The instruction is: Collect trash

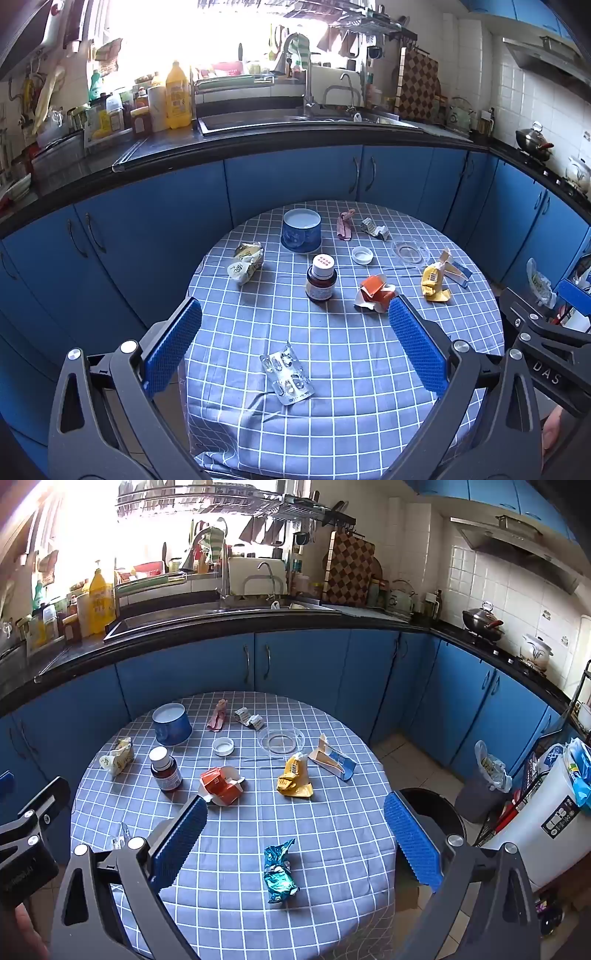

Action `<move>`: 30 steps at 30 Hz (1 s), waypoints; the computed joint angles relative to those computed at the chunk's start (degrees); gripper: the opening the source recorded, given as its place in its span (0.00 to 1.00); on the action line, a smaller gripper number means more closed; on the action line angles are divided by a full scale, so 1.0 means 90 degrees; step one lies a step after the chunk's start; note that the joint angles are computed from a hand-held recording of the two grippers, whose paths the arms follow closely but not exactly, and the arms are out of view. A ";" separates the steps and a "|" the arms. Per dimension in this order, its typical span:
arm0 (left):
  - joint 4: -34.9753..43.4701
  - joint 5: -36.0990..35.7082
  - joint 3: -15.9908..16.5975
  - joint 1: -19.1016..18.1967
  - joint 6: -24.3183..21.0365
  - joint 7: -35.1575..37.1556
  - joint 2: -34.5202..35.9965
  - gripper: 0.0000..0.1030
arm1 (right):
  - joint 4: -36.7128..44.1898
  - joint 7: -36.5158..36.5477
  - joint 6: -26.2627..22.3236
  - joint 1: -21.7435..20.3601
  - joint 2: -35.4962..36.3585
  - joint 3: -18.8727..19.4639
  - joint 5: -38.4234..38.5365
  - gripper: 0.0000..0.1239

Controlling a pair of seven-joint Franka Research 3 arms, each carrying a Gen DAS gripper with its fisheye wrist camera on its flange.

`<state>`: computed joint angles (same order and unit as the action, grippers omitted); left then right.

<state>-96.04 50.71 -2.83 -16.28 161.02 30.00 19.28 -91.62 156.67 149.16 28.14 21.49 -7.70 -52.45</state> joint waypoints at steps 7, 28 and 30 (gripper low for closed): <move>-0.0080 0.0086 0.0050 -0.0001 0.0080 -0.0156 -0.0019 0.97 | -0.0005 0.0037 -0.0021 0.0007 -0.0011 0.0001 -0.0033 0.76; -0.0041 -0.0034 -0.0005 0.0025 -0.0011 -0.0039 -0.0043 0.97 | -0.0022 0.0078 -0.0007 -0.0004 -0.0018 0.0016 -0.0116 0.76; -0.0050 -0.0027 -0.0005 0.0030 0.0005 -0.0045 -0.0047 0.97 | -0.0020 0.0083 -0.0012 0.0002 -0.0018 0.0011 -0.0125 0.76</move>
<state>-96.49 50.46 -2.87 -16.02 161.06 29.60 18.86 -91.79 157.42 149.05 28.15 21.33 -7.60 -53.58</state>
